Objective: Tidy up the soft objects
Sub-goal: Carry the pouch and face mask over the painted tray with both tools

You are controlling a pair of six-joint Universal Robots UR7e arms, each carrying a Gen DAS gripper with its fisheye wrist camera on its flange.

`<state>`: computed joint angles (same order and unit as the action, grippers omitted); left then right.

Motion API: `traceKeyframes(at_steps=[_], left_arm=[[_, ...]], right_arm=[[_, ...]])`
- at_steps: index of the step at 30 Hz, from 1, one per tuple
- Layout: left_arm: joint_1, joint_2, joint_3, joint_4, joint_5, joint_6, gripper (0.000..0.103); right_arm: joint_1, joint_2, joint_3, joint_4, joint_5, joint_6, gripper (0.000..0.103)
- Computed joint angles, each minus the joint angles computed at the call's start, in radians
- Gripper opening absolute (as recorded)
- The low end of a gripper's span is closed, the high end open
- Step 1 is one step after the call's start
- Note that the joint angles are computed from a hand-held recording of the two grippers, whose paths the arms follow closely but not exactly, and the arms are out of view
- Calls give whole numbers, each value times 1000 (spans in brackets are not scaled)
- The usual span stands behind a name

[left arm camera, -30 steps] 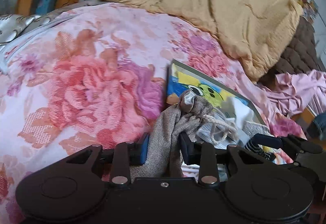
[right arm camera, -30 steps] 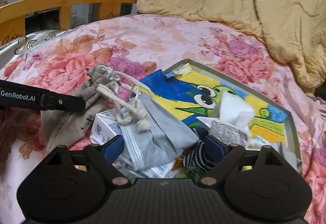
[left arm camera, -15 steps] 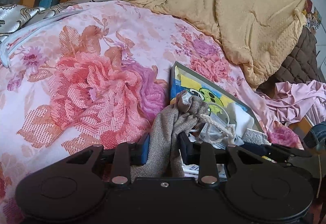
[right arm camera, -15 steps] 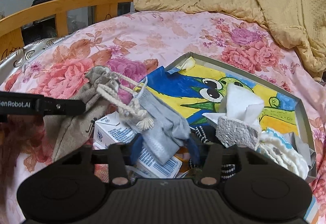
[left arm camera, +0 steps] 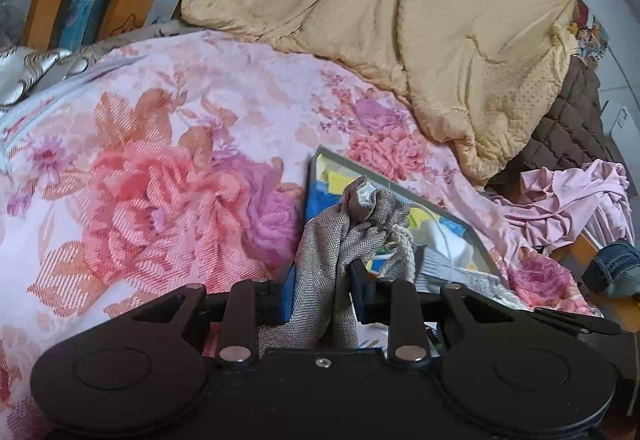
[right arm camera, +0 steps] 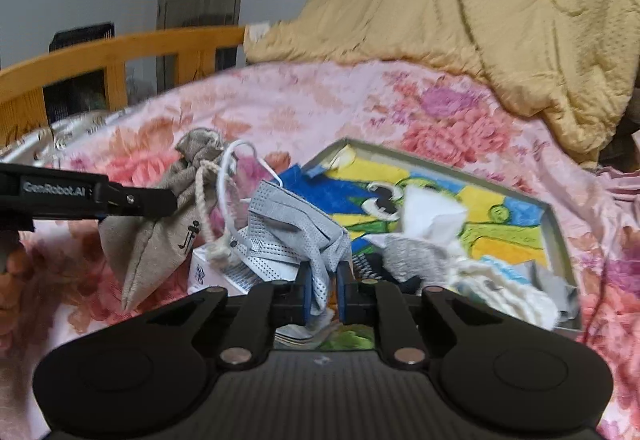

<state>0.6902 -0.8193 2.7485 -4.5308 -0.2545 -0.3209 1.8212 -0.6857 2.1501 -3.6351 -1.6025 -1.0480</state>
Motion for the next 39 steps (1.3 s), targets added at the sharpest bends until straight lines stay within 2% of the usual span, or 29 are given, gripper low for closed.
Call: traceKeyframes(at_steps=[8, 11, 14, 16, 22, 27, 30, 34, 36, 39], left_arm=[[-76, 33, -15, -44, 52, 50, 30], [-91, 8, -21, 22, 71, 29, 30], [-91, -55, -25, 159, 74, -38, 30], [-83, -72, -55, 177, 79, 5, 30], [31, -85, -253, 140, -28, 304, 30], [128, -67, -429, 256, -133, 414, 30], [176, -49, -526, 325, -191, 442, 30], [229, -31, -635, 474, -228, 432, 30], [251, -24, -681, 555, -232, 422, 30], [277, -23, -730, 692, -223, 350, 30]], right_arm=[[-84, -91, 55, -72, 128, 60, 13], [-116, -97, 47, -85, 163, 113, 13], [-128, -95, 26, -101, 191, 121, 13], [-135, -88, 8, -112, 212, 131, 13], [-160, -54, -86, -102, 218, 201, 13], [-174, -35, -170, -70, 182, 233, 13], [-178, -19, -209, -59, 163, 219, 13], [-178, 9, -279, -7, 143, 218, 13], [-179, 18, -308, 27, 135, 225, 13], [-179, 27, -350, 91, 110, 246, 13]])
